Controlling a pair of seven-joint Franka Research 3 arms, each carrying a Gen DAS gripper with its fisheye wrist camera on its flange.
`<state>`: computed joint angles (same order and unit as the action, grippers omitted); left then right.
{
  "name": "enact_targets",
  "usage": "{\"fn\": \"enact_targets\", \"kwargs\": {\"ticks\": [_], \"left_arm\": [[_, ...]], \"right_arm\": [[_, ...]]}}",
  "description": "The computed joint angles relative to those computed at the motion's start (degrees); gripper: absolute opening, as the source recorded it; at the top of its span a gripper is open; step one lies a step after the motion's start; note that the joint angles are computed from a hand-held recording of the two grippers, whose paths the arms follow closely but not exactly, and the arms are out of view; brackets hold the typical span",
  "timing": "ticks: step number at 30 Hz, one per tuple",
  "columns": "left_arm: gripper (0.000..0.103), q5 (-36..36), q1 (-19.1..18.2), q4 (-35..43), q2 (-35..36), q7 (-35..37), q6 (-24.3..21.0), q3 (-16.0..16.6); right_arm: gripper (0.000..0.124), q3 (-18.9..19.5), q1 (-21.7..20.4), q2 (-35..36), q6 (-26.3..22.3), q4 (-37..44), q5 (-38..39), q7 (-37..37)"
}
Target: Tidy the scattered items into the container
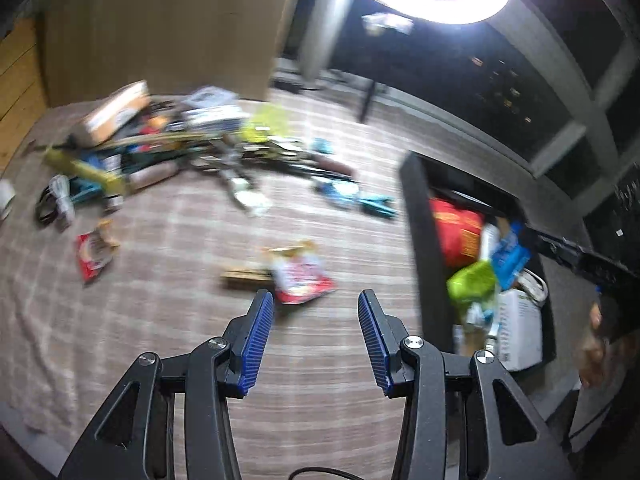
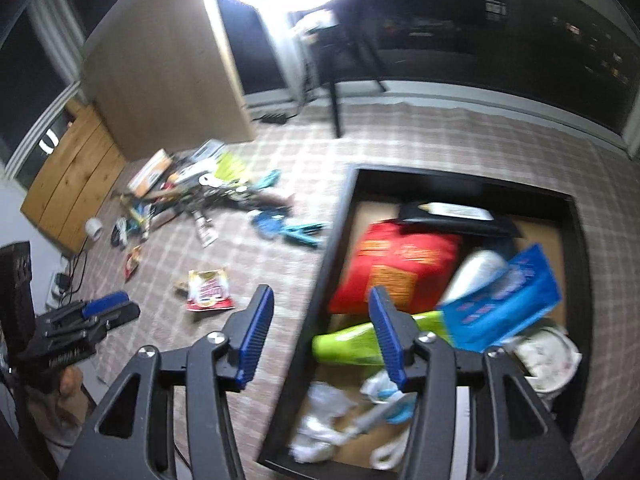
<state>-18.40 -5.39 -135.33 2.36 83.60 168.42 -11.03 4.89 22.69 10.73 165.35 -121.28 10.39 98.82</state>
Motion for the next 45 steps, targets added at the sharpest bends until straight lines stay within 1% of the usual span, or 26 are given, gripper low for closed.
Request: {"fn": "enact_targets", "kwargs": {"ticks": [6,11,15,19,21,24,27,29,32,33,34,35,37,38,41,43,44,45], "left_arm": [[0.042,1.2,3.8,-0.8,0.7,-0.4,-0.3,3.0],[0.042,3.3,7.3,1.2,3.6,-0.9,-1.1,3.9],[0.042,4.4,9.9,4.1,6.8,-0.6,-2.6,3.3],[0.042,8.6,10.7,6.4,9.6,-3.3,-3.6,3.6],[0.042,9.6,11.5,7.4,10.9,-4.1,-4.0,3.3],[0.042,11.7,11.9,8.8,12.6,-5.9,-4.6,3.3],[0.043,14.5,11.8,10.4,14.3,-7.8,-5.8,3.7],[0.045,16.3,11.6,11.5,15.4,-9.4,-6.9,4.2],[0.045,16.6,12.8,12.7,16.8,-9.9,-8.2,3.6],[0.045,17.2,12.7,12.9,17.1,-10.2,-8.4,3.7],[0.045,18.8,12.0,12.9,17.3,-11.4,-8.4,4.6],[0.045,20.3,11.5,13.0,17.4,-12.6,-8.4,5.3],[0.045,20.9,12.1,13.0,17.5,-12.6,-8.3,5.0],[0.043,20.8,12.6,13.0,17.5,-12.2,-8.3,4.6],[0.04,19.7,14.2,12.6,17.4,-11.1,-7.9,3.6],[0.032,19.2,14.8,12.3,17.2,-9.9,-7.5,3.2],[0.03,19.6,14.7,11.9,17.0,-9.8,-7.1,3.5],[0.025,19.9,14.6,11.5,16.7,-9.7,-6.5,3.6]], "right_arm": [[0.05,0.6,4.2,6.4,-4.6,8.3,-3.4,2.3],[0.05,1.2,6.9,13.1,-9.4,17.2,-3.9,3.1],[0.05,1.2,9.2,20.6,-15.9,27.7,-3.9,4.7],[0.05,-0.1,11.8,27.3,-22.4,37.3,-5.8,6.5],[0.05,-1.0,13.2,30.6,-26.0,42.2,-7.2,7.9],[0.05,-2.2,14.6,34.0,-29.7,47.1,-8.8,10.1],[0.05,-2.4,14.8,35.8,-31.8,49.6,-9.4,11.0],[0.05,-2.6,15.0,36.6,-32.8,50.9,-9.9,11.5],[0.05,-2.8,15.0,37.4,-33.9,52.2,-10.3,12.0],[0.05,-2.6,14.7,37.6,-34.3,52.4,-10.2,12.0],[0.05,-2.5,14.6,37.8,-34.6,52.7,-10.0,12.1],[0.048,-2.5,14.4,37.9,-34.8,52.7,-9.8,12.3],[0.043,-2.2,13.9,38.1,-35.5,52.7,-9.2,12.4],[0.042,-2.0,13.5,37.8,-34.7,51.9,-8.8,12.3],[0.029,-2.3,13.1,37.0,-34.2,50.6,-8.4,13.1],[0.026,-1.6,12.0,36.3,-33.3,49.3,-7.0,13.1],[0.023,-1.2,11.5,35.8,-32.6,48.5,-6.2,13.0],[0.017,-1.3,11.3,35.4,-32.1,47.8,-5.9,13.2]]}}
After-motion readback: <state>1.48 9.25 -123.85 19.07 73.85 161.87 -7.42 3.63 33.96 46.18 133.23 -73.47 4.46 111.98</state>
